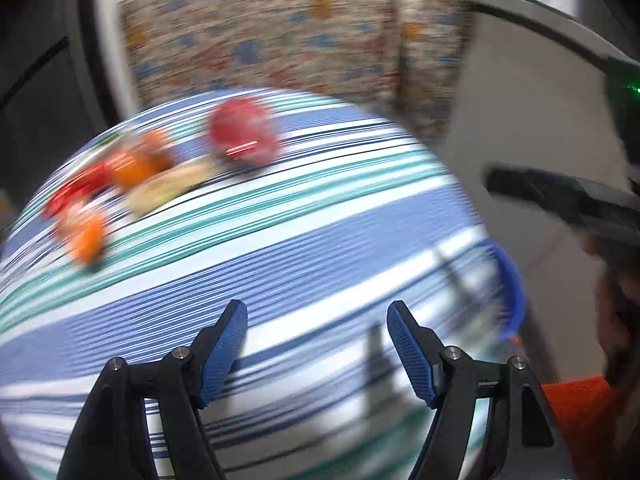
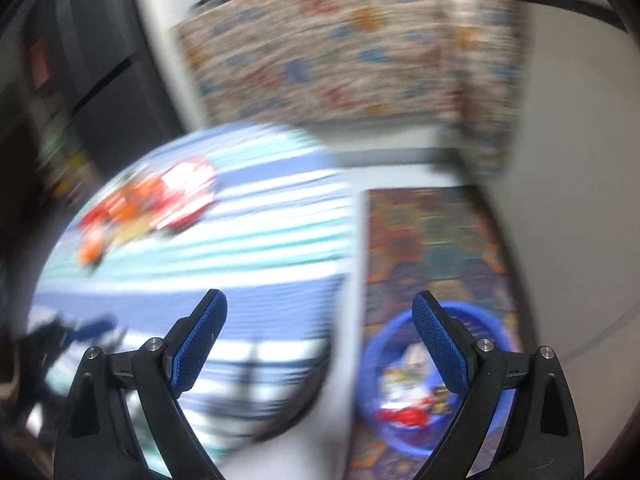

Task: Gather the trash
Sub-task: 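Move both tools back over the table, then grasp the orange-and-clear snack bag with the left gripper while the right gripper grasps the crushed red cola can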

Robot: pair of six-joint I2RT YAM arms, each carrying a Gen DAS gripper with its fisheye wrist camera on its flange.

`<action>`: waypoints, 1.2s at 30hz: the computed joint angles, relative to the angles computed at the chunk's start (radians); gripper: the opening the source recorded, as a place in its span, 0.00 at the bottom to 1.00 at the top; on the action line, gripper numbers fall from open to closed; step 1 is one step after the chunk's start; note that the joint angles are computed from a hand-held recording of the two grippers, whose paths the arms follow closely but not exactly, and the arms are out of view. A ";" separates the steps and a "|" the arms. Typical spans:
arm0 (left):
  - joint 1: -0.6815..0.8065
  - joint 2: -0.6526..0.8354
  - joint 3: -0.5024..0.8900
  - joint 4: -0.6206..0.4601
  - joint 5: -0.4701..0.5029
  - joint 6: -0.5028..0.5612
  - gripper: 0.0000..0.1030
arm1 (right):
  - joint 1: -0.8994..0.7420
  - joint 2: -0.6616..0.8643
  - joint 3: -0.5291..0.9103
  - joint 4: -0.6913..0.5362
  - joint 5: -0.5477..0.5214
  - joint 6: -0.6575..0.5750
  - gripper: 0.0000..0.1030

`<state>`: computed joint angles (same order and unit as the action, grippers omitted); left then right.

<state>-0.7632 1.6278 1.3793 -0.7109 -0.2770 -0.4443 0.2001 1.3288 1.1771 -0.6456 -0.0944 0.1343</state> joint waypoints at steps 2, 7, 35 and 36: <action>0.060 -0.062 -0.078 -0.006 -0.023 -0.008 0.72 | 0.127 0.041 0.008 -0.001 0.021 0.016 0.92; 0.210 -0.157 -0.195 0.000 -0.012 -0.022 0.75 | 0.306 0.181 0.072 -0.007 0.119 0.002 0.92; 0.519 0.100 0.146 -0.021 0.156 0.077 1.00 | 0.377 0.471 0.329 -0.007 0.217 0.019 1.00; 0.520 0.122 0.162 -0.026 0.155 0.079 0.99 | 0.377 0.470 0.328 -0.007 0.216 0.018 1.00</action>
<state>-0.2429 1.7498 1.5411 -0.7372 -0.1216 -0.3653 0.5767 1.7989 1.5050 -0.6527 0.1219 0.1523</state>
